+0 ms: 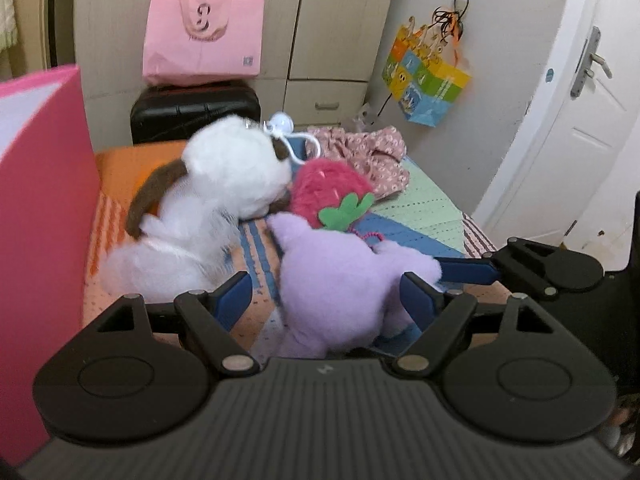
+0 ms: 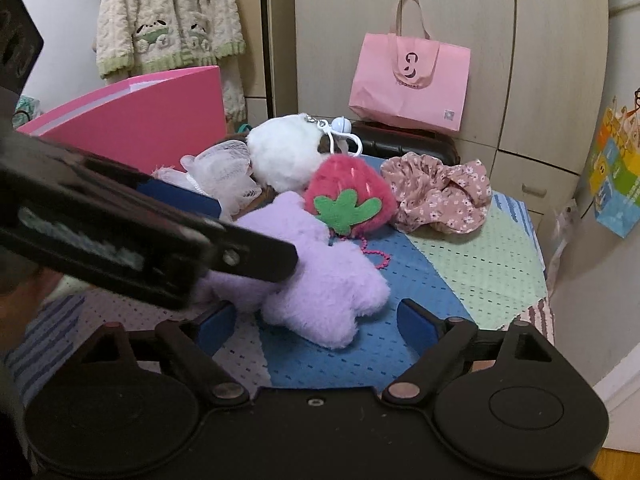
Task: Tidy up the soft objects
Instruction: 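Reach the left gripper to the lilac plush and close on it, then lift the lilac plush with the left gripper toward the pink box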
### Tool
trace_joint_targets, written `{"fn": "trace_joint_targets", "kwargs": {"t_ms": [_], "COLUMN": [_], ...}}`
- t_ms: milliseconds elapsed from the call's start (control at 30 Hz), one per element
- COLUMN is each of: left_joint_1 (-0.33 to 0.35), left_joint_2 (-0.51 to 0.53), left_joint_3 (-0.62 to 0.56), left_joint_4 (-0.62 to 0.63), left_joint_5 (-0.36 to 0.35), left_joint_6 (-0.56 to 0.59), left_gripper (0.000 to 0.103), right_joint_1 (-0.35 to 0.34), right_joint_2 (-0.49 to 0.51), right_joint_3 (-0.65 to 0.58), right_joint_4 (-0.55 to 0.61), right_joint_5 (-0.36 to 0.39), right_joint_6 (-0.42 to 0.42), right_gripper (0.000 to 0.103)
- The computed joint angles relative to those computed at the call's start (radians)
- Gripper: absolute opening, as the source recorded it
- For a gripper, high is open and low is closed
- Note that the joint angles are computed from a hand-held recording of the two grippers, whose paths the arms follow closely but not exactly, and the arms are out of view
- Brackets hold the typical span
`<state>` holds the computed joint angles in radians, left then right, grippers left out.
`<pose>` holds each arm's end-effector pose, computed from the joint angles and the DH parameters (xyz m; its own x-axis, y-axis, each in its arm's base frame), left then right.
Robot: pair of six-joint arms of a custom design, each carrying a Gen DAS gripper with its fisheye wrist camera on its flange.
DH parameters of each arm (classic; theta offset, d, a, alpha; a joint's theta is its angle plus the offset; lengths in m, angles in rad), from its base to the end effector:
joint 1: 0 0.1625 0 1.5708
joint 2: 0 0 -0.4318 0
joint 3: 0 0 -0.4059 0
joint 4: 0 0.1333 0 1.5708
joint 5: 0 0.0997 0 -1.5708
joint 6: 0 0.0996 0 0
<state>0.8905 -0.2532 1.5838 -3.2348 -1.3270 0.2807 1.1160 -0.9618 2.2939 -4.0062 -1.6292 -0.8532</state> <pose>-0.2805 -0.5968 -0.1823 -0.6080 0.7310 -0.3098 0.7939 0.5537 -0.2513 -0.0949 -0.4842 0.1665 -0.7238 0.0141 0.6898 -0.5282 0.6319 -0.5672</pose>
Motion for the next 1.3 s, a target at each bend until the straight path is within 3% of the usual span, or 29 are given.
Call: {"fn": "trace_joint_targets", "kwargs": {"t_ms": [133, 233, 367, 800, 1300], "left_joint_1": [0.014, 0.022, 0.014, 0.000, -0.042], "left_joint_2": [0.000, -0.006, -0.001, -0.042, -0.138], "left_joint_3": [-0.007, -0.005, 0.007, 0.074, 0.224], "left_joint_4": [0.029, 0.056, 0.031, 0.021, -0.001], "left_joint_5": [-0.033, -0.069, -0.054, -0.067, -0.033], "left_joint_6": [-0.027, -0.033, -0.012, -0.016, -0.024], "left_gripper": [0.075, 0.060, 0.054, 0.053, 0.054], "right_joint_1": [0.015, 0.018, 0.017, 0.025, 0.061], "right_joint_2": [0.022, 0.030, 0.038, 0.069, 0.078], "right_joint_3": [-0.012, -0.016, -0.020, 0.022, 0.127], "right_joint_4": [-0.025, -0.030, -0.036, -0.142, -0.244], "right_joint_5": [-0.028, -0.030, -0.026, -0.034, -0.063], "right_joint_6": [0.005, 0.015, 0.031, 0.060, 0.091], "right_gripper": [0.093, 0.093, 0.093, 0.090, 0.090]}}
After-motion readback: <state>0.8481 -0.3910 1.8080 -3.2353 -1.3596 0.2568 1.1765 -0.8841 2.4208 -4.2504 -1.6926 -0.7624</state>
